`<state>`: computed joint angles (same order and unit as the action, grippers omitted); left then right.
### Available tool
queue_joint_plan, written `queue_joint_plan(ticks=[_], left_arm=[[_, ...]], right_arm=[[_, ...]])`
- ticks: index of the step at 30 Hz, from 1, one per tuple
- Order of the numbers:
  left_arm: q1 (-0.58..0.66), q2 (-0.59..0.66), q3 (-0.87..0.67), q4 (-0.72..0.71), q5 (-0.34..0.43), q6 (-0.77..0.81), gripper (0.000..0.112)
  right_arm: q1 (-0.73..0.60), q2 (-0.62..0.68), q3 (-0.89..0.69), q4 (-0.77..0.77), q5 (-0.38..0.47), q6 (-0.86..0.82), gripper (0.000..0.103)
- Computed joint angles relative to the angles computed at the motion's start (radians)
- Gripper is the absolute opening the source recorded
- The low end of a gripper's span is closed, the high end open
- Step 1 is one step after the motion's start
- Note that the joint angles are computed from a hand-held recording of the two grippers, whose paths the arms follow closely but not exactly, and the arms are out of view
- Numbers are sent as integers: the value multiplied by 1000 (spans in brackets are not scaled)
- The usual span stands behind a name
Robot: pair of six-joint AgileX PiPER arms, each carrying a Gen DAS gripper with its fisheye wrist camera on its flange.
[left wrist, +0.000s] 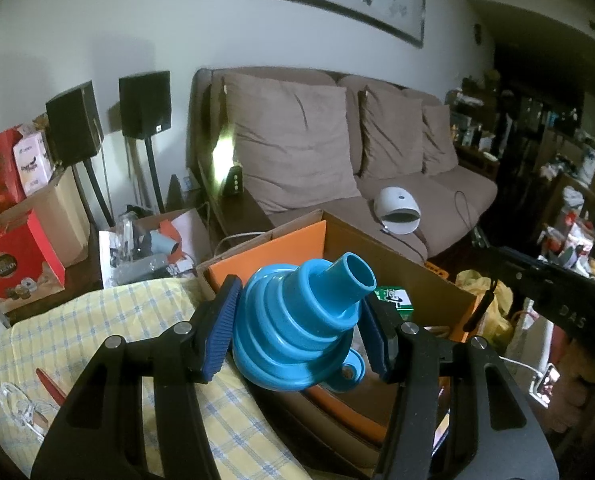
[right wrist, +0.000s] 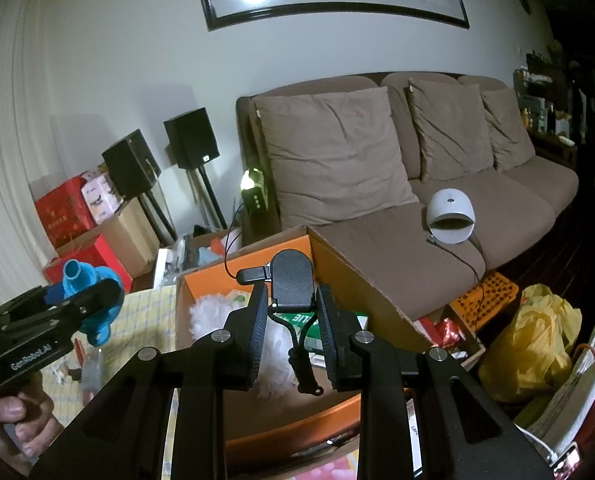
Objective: Organize objects
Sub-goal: 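Hold the funnel with the left gripper above the box interior, then move the left gripper with the funnel further over the box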
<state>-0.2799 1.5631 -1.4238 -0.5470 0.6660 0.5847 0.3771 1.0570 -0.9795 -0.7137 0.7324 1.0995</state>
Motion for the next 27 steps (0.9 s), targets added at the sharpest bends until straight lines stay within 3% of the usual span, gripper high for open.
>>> queue_joint_plan(ticks=[27], left_arm=[[-13,50,-21,23,-30,-53,53]], right_arm=[[-38,33,-8,66,-20,-58,24]])
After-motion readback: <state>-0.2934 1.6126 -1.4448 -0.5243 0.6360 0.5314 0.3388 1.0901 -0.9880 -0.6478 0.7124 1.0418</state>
